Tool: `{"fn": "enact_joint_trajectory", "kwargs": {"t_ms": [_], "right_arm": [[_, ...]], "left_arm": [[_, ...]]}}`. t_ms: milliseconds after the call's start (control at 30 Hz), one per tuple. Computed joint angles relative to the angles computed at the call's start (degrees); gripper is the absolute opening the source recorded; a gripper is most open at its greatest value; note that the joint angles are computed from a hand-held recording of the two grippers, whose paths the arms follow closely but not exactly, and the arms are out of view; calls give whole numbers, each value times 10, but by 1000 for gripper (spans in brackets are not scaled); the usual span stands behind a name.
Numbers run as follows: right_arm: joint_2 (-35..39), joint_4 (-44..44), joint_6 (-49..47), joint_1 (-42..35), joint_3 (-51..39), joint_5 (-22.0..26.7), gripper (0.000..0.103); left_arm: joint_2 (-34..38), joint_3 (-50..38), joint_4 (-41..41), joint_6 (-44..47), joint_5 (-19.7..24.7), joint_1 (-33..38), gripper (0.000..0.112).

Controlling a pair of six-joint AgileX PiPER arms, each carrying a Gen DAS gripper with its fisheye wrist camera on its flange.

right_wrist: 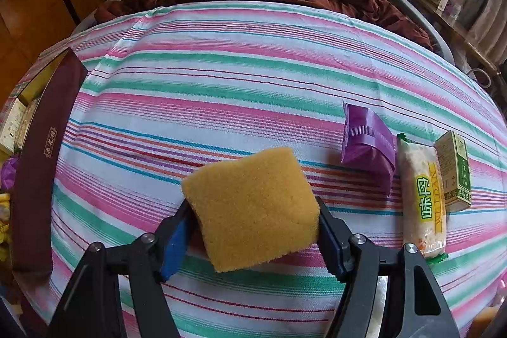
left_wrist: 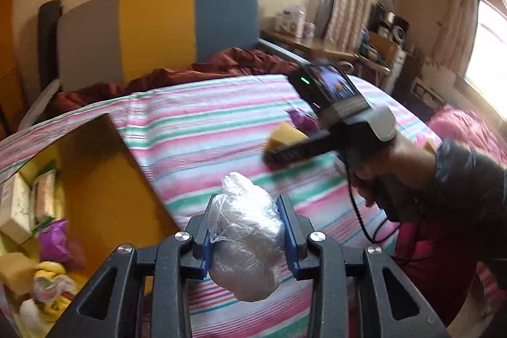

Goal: Organize objects
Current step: 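Carry the white bundle with the left gripper into the gold tray and release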

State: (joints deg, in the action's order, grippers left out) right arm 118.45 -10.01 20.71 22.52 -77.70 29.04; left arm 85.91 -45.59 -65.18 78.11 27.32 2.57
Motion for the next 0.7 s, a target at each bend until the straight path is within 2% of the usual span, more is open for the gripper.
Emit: {"fn": "enact_joint_trajectory", "kwargs": {"t_ms": [100, 367, 700], "right_arm": [[-1, -17, 13, 4, 5, -5, 71], [-2, -35, 28, 6, 9, -10, 71], [-5, -60, 57, 12, 18, -18, 72]], "left_arm": [[-1, -17, 5, -17, -9, 49, 34], [20, -55, 73, -86, -95, 131, 34], [59, -95, 195, -205, -113, 160, 35]]}}
